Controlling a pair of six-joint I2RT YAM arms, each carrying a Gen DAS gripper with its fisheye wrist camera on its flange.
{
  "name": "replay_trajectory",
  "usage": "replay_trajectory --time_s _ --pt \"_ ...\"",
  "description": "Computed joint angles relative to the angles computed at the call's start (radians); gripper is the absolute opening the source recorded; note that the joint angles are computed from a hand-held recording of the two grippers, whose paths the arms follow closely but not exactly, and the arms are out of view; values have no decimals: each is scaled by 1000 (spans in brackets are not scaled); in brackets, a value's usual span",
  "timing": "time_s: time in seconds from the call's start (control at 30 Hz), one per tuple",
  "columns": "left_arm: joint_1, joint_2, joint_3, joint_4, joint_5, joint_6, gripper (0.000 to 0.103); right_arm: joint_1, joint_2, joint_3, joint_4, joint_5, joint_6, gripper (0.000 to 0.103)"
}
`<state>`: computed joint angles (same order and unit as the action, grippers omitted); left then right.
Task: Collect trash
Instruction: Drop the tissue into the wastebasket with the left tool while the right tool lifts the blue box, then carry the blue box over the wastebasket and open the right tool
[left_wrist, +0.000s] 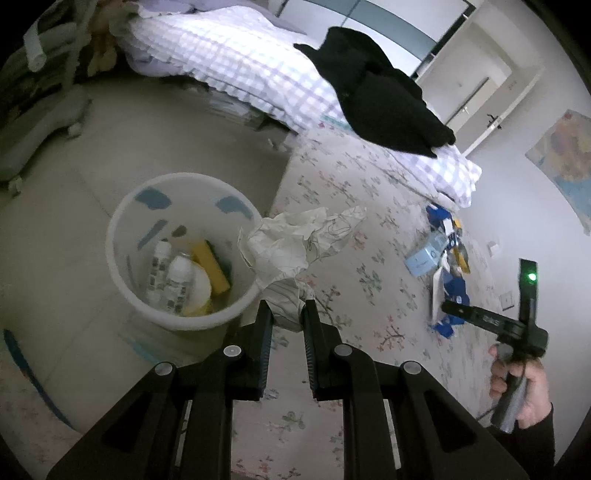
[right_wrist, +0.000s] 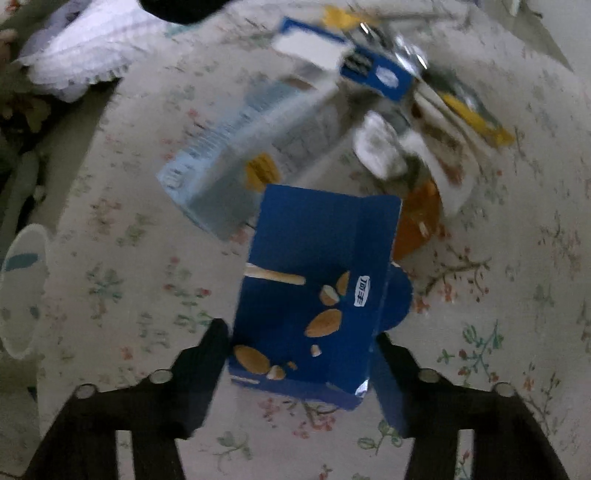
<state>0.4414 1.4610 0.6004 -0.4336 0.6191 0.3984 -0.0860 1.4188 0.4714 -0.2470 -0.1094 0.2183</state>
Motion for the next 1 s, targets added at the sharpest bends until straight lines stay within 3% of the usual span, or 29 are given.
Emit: replay_trajectory --time_s 0.17,0.37,0.4,0.47,0.5,0.53,0.73,1.0 --pt "60 67 53 9 -2 3 17 48 -110 1 -66 -38 27 58" --pt "99 153 93 83 -12 -17 18 218 -185 50 -118 -30 118 58" --pt "96 176 107 85 -19 -17 23 254 -183 64 -116 -23 137 58" --pt "94 224 134 83 -63 -43 43 307 -170 88 -110 -15 163 58" --pt "100 233 136 91 -83 -58 61 338 -159 99 -101 -9 178 58" --pt "105 230 131 104 -101 -65 73 359 -155 106 -99 -3 190 58" --pt "150 184 108 122 -169 -9 89 461 -54 165 -46 18 240 58" --pt "224 149 126 72 -221 88 98 587 190 314 34 22 294 58"
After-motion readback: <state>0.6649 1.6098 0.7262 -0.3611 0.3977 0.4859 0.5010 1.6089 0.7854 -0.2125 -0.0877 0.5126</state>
